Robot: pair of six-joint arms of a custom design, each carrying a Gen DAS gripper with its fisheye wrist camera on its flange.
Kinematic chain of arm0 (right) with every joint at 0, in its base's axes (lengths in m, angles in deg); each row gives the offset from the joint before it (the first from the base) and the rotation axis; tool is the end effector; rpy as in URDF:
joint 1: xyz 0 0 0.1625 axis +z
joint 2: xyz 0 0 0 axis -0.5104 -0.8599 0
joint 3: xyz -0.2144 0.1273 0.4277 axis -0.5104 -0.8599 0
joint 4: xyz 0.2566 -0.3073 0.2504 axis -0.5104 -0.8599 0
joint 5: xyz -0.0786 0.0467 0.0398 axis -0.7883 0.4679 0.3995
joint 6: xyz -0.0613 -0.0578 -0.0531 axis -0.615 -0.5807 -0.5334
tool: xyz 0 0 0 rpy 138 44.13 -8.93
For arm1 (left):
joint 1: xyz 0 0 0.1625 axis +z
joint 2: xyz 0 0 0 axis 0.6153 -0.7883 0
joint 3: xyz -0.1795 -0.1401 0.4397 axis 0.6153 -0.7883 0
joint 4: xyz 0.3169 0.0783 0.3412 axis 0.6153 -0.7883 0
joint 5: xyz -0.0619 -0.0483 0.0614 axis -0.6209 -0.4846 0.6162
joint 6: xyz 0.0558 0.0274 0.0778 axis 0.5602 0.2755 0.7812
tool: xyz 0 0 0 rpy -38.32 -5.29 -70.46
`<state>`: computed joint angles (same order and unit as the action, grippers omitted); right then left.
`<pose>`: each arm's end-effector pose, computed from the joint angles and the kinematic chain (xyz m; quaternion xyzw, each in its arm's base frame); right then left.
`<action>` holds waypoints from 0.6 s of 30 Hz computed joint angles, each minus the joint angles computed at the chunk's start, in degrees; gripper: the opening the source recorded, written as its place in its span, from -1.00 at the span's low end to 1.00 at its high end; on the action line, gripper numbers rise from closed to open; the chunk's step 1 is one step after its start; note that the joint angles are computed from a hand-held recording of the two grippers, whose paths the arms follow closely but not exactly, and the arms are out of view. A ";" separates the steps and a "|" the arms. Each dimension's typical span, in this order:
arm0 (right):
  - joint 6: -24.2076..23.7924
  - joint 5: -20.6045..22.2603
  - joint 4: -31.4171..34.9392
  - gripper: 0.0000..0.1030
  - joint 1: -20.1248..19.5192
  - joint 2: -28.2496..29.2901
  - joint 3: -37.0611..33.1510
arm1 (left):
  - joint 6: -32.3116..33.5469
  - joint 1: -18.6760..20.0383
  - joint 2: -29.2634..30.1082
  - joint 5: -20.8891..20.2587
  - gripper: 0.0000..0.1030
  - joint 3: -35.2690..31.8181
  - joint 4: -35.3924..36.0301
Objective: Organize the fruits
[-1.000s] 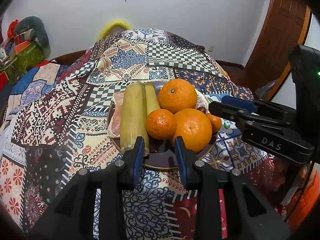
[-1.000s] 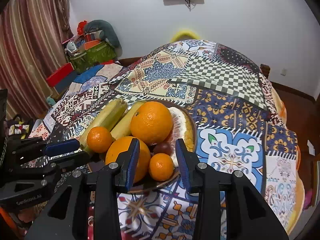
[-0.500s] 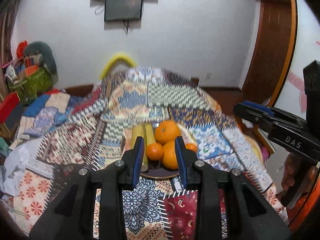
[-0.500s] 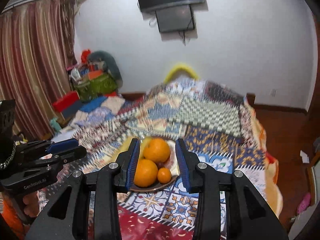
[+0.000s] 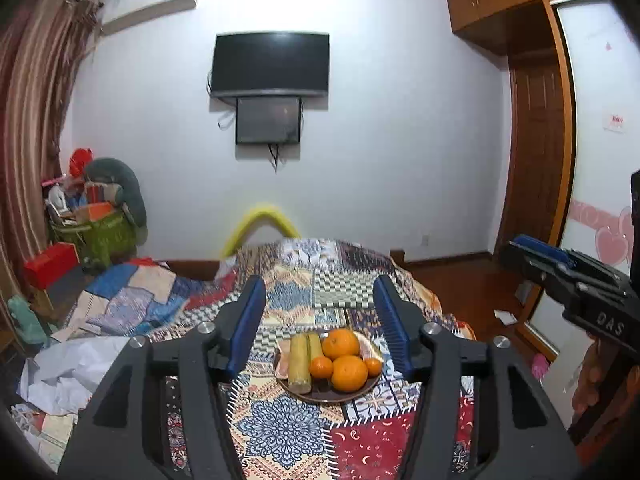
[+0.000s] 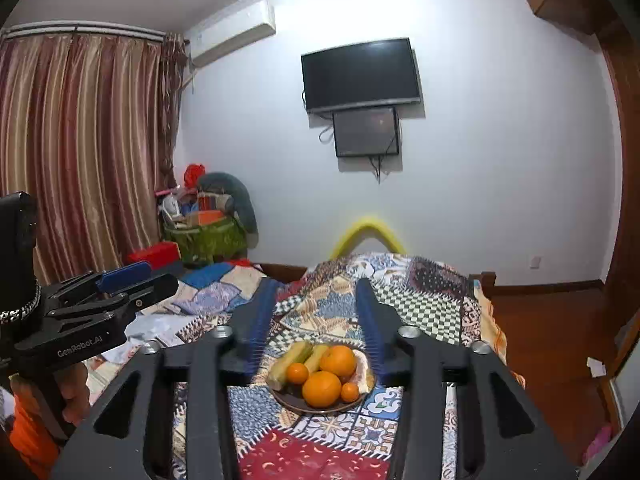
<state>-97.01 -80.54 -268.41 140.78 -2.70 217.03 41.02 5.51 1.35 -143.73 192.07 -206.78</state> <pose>0.2585 -0.4466 0.2601 0.2204 -0.7400 0.5843 0.2499 -0.2953 -0.5301 0.2192 0.4103 0.7776 -0.4567 0.1360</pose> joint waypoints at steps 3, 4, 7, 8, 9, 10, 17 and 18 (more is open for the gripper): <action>-0.84 -1.10 -2.94 0.21 0.77 1.23 -0.18 | 0.07 -0.43 -1.51 -0.79 0.22 1.11 -0.90; -1.06 -1.51 -3.70 0.24 0.91 1.61 -0.32 | 0.30 -0.60 -1.98 -1.03 0.25 1.50 -1.18; -1.52 -2.68 -6.50 0.55 1.34 2.79 -0.73 | 1.06 -0.90 -2.48 -1.31 0.37 2.32 -2.53; -1.67 -2.99 -7.40 0.62 1.53 2.93 -0.52 | 1.21 -1.04 -2.70 -1.28 0.41 2.65 -2.97; -1.92 -3.32 -8.23 0.68 1.63 3.30 -0.72 | 1.25 -1.15 -2.80 -1.27 0.42 2.81 -3.19; -2.08 -3.64 -8.90 0.70 1.79 3.46 -0.55 | 1.29 -1.16 -2.82 -1.34 0.45 2.90 -3.36; -3.38 -5.04 -12.37 1.00 2.99 4.24 -0.35 | 1.23 -1.35 -2.63 -1.32 0.80 3.52 -5.35; -3.01 -4.85 -11.89 1.00 2.89 4.08 -0.34 | 1.51 -1.47 -2.45 -1.19 0.81 3.73 -6.39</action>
